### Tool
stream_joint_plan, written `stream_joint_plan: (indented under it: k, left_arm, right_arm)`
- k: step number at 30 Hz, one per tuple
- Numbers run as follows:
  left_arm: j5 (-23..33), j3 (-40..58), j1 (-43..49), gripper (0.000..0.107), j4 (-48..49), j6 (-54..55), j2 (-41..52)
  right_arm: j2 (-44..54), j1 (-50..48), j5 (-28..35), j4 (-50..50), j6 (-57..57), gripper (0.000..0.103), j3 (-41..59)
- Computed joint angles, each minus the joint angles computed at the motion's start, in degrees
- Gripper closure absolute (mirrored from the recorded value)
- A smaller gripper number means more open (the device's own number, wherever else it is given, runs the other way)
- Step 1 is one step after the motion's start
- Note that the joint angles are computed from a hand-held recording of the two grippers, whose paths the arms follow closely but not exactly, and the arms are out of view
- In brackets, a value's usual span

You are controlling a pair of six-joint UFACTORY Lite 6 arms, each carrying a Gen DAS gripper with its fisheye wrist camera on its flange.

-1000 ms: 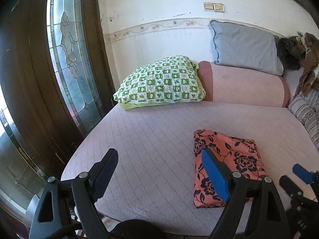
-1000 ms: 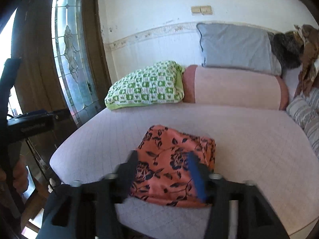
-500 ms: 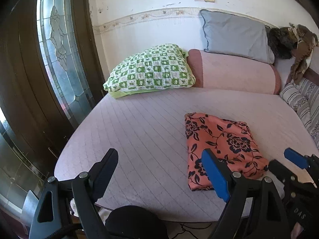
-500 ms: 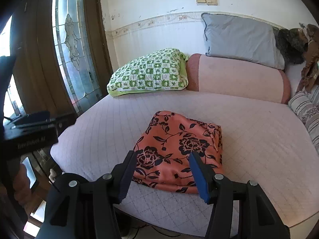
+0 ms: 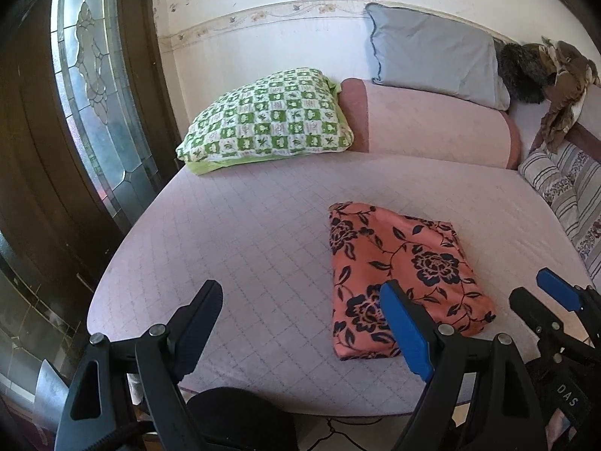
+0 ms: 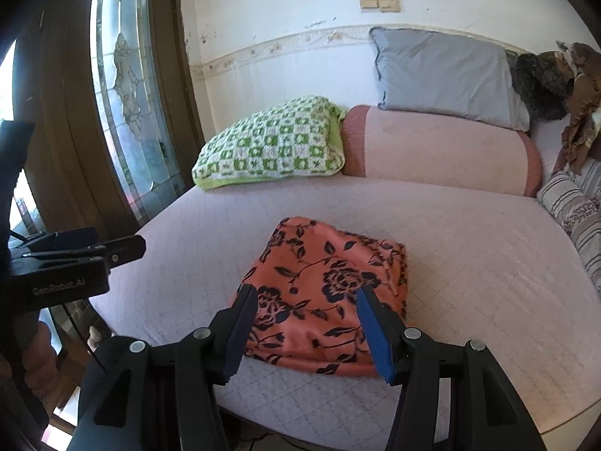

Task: Fold small clothes

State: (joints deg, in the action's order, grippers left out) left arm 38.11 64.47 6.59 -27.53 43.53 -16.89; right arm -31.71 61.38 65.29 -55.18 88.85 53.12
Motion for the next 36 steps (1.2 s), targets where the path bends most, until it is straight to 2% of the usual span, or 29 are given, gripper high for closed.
stream_joint_plan:
  k: [4, 15, 21, 30, 36]
  left_arm:
    - [0.6, 1.9, -2.0, 0.021, -0.1, -0.6, 2.2]
    - [-3.8, 3.6, -8.4, 0.021, 7.2, -9.1, 5.6]
    - [-5.0, 3.3, -9.6, 0.021, 7.5, -9.6, 6.9]
    - [-3.6, 4.0, -7.1, 0.021, 0.5, -2.3, 8.3]
    - [-1.4, 5.3, -3.5, 0.021, -5.0, 3.1, 9.6]
  right_arm:
    - [-3.4, -2.2, -0.6, 0.1, 0.0, 0.044, -2.7]
    - [-9.2, -8.7, -6.5, -1.5, 0.1, 0.044, -8.6]
    - [-11.4, -11.3, -8.6, -0.5, -0.2, 0.044, -11.3]
    - [-9.4, -11.7, -9.0, -1.3, 0.1, 0.044, -9.5]
    - [-4.7, -10.3, -7.5, -2.4, 0.2, 0.044, -5.6]
